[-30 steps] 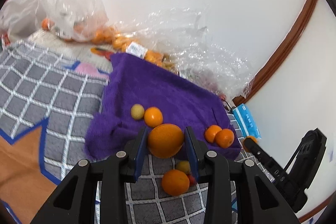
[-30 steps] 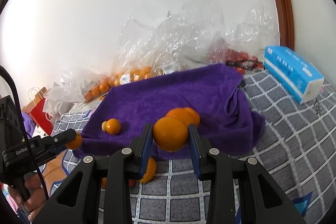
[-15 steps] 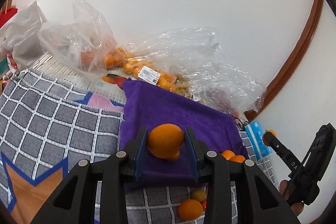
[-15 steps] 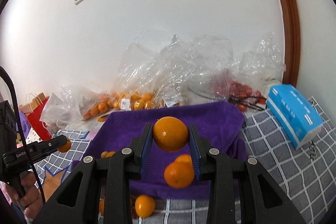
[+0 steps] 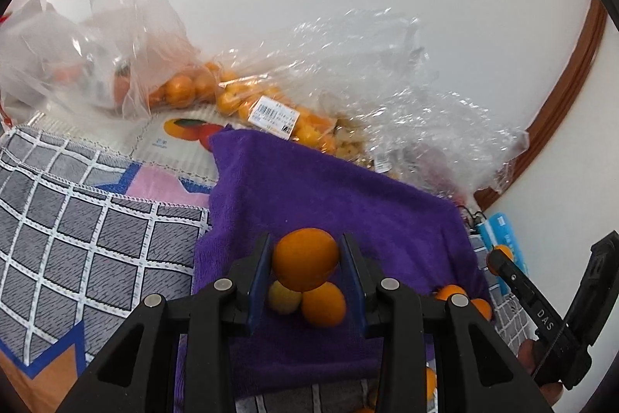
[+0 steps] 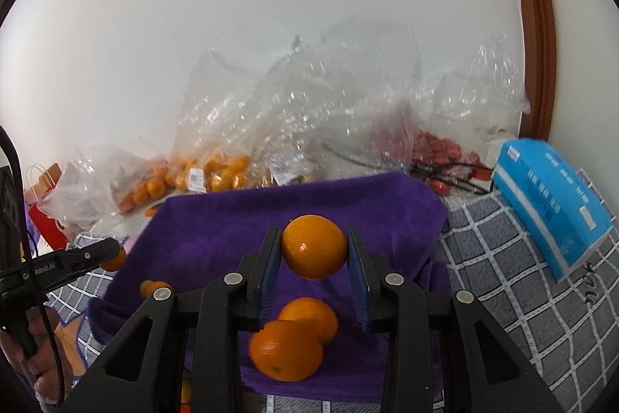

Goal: Organize fruits
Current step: 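Open the right gripper onto the towel while the left gripper releases its orange, then withdraw both open grippers from the towel back toward the fruit cluster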

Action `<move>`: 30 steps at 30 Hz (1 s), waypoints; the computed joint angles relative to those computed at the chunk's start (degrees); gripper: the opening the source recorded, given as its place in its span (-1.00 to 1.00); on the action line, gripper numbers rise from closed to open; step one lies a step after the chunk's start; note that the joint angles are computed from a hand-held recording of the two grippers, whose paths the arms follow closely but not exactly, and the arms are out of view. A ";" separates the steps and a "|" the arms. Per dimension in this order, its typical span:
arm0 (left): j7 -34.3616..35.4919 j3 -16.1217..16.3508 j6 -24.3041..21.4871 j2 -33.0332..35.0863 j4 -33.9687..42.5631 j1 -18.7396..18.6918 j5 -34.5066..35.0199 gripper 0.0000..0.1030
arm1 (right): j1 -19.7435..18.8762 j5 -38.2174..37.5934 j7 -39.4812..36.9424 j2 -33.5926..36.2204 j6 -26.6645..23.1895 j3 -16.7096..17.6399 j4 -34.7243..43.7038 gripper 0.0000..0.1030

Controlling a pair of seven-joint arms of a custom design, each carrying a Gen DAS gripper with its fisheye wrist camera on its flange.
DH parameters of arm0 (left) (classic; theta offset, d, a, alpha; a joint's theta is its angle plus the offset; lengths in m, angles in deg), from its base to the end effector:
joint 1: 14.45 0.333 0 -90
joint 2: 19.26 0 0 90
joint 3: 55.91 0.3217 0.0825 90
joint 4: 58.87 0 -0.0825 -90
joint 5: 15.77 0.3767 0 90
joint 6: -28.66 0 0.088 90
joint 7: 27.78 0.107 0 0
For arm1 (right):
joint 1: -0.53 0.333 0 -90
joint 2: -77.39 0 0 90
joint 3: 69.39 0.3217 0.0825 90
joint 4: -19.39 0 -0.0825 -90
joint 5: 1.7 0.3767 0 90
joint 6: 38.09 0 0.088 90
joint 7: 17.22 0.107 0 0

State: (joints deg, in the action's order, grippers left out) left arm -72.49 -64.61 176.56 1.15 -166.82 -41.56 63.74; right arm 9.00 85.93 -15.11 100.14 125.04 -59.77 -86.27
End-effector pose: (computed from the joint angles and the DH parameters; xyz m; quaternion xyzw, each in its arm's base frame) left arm 0.5179 -0.3861 0.3572 -0.8046 0.4069 -0.3726 0.2195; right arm 0.6351 0.1415 0.3504 -0.7459 0.4835 -0.1258 0.4405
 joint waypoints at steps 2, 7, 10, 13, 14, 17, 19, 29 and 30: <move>-0.59 0.23 -0.27 0.71 0.37 -0.07 0.31 -0.35 | 0.37 -1.61 1.41 1.01 0.42 -0.27 0.60 -0.35; -1.49 0.63 0.04 2.11 0.79 -0.02 0.40 -0.35 | 0.85 -8.44 7.85 3.72 1.76 -0.21 2.04 -0.35; -1.25 0.85 0.86 2.47 0.85 0.05 0.26 -0.35 | 0.45 -11.04 9.97 4.69 2.43 0.56 2.38 -0.35; -1.14 1.05 0.76 2.70 1.09 -0.27 0.63 -0.35 | 0.05 -12.87 11.43 5.34 2.93 1.32 2.55 -0.34; -1.05 1.11 0.26 2.78 1.21 -0.53 0.83 -0.35 | -0.38 -12.94 11.64 5.47 2.56 1.73 2.64 -0.34; -1.27 1.18 0.13 2.79 1.24 -0.71 1.28 -0.35 | -0.93 -13.64 12.54 5.58 2.11 2.21 2.74 -0.34; -1.93 1.28 0.25 2.81 1.22 -0.77 1.96 -0.35 | -1.25 -13.60 12.66 5.64 2.08 2.53 2.81 -0.34; -2.05 1.05 -1.19 2.94 1.44 -1.17 2.61 -0.35 | -2.13 -10.11 9.06 4.92 2.80 3.59 2.01 -0.34; -2.12 1.04 -1.24 2.92 1.41 -1.18 2.64 -0.35 | -2.14 -9.65 8.52 4.76 2.77 3.55 1.88 -0.34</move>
